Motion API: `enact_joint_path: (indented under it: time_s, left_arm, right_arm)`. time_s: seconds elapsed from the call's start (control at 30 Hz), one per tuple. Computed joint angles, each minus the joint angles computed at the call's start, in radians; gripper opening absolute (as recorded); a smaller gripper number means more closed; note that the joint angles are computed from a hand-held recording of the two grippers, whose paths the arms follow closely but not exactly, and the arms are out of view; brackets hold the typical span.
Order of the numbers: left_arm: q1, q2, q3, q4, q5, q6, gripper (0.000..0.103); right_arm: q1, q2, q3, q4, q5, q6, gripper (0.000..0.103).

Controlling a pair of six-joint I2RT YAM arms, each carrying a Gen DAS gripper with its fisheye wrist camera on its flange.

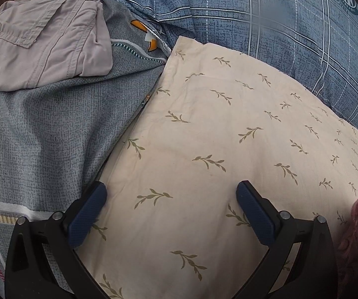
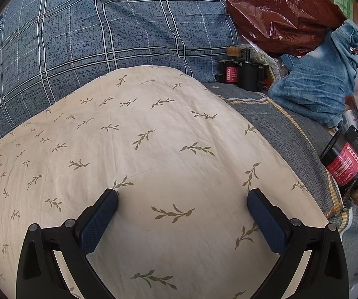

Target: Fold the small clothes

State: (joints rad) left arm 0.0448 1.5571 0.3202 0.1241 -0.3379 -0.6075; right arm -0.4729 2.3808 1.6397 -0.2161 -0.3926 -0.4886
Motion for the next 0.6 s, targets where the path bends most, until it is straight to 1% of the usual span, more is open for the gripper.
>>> enact_joint_path:
  time_s: [0.07,0.17,0.3,0.47,0.5,0.6]
  left_arm:
    - [-0.008,-0.010,-0.006,-0.011,0.007,-0.011,0.103]
    - [-0.032,-0.035,-0.026,0.018,-0.035,-0.033,0.103]
    - [-0.046,-0.057,-0.038,0.024,-0.052,-0.046,0.103]
    - [-0.071,-0.077,-0.061,0.068,-0.104,-0.065,0.103]
    - [-0.075,-0.081,-0.059,0.060,-0.106,-0.068,0.103]
    - [-0.085,-0.089,-0.070,0.080,-0.128,-0.076,0.103]
  right_arm:
    - [0.000,-0.001,-0.001,-0.001,0.002,-0.002,0.102]
    - [0.000,0.000,0.000,0.001,0.002,-0.001,0.102]
    - [0.000,0.001,0.001,0.000,-0.001,0.000,0.102]
    - [-0.001,0.000,-0.001,0.003,-0.001,0.000,0.102]
    - [0.000,0.000,-0.001,0.005,0.000,0.000,0.102]
    - [0.000,0.000,-0.001,0.005,-0.001,0.000,0.102]
